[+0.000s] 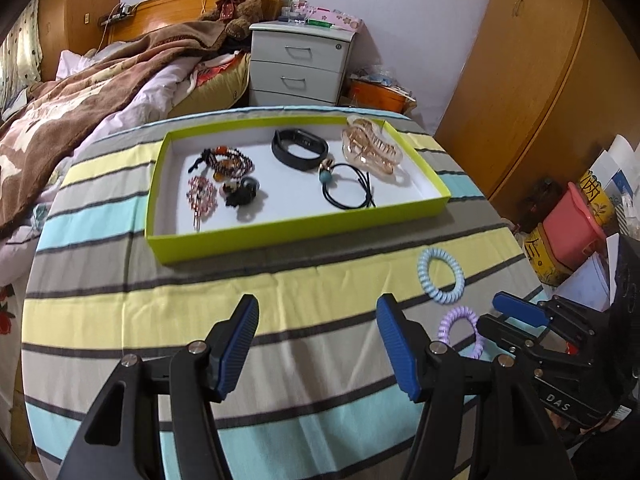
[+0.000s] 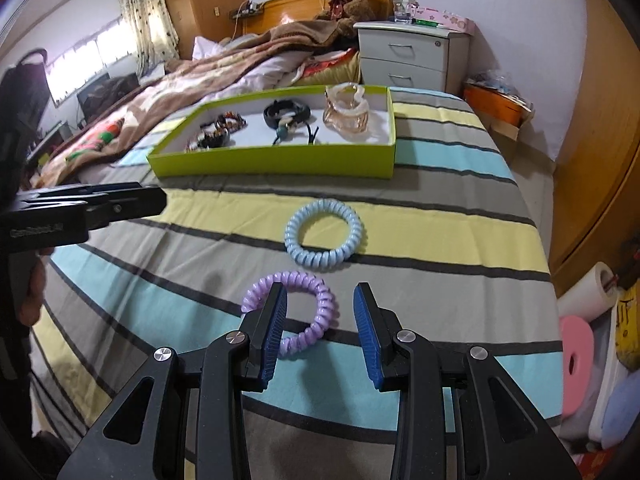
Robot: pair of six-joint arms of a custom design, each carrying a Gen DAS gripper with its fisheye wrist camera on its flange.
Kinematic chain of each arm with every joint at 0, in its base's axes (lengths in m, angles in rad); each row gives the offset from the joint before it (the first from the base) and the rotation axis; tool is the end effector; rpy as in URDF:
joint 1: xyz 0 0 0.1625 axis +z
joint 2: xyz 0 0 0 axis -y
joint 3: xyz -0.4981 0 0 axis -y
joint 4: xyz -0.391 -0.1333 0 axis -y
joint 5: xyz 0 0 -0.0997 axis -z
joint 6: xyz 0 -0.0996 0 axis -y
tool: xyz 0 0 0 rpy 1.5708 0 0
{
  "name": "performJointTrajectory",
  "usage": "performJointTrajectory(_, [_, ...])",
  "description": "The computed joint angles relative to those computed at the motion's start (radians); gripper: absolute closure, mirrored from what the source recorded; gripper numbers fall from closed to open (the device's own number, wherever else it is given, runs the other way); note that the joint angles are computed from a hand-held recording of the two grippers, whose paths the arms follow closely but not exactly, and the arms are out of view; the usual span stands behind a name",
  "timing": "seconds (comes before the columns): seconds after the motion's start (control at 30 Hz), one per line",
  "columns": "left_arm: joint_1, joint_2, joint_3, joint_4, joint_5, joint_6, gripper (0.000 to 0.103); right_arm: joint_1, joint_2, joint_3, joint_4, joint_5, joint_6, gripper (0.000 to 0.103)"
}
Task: Organize jewelry
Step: 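Lift both grippers away from the lid toward the coil hair ties, then grasp the lavender coil hair tie with the right gripper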
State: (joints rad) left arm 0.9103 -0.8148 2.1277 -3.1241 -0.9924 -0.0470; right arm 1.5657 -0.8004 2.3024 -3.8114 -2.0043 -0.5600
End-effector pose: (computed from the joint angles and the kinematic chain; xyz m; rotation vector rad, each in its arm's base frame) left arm -0.1941 -0.5559 0.0896 0.7024 2.5297 -0.5677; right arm 0.0889 -0.5088 0.1302 0.4661 -2.3924 0.7536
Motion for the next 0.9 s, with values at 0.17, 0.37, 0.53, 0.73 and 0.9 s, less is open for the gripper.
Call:
performJointTrajectory(0.17, [-0.004, -0.005, 0.021, -0.003, 0.004, -0.010, 0.040, 0.004, 0.022, -0.008, -0.012, -0.028, -0.005, 0.067])
performJointTrajectory(0.37, [-0.003, -0.007, 0.031, 0.016, 0.002, -0.028, 0.040, 0.010, 0.037, -0.015, -0.027, -0.053, 0.002, 0.067])
performJointTrajectory(0.53, [-0.002, -0.006, 0.029, 0.028, 0.010, -0.047, 0.040, 0.022, 0.054, -0.021, -0.052, -0.085, -0.011, 0.067])
performJointTrajectory(0.73, [-0.008, -0.001, 0.026, 0.039, 0.018, -0.053, 0.040, 0.026, 0.064, -0.021, -0.072, -0.097, -0.022, 0.068])
performJointTrajectory(0.9, [-0.013, 0.004, 0.020, 0.049, 0.026, -0.057, 0.040, 0.024, 0.064, -0.023, -0.082, -0.107, -0.020, 0.085])
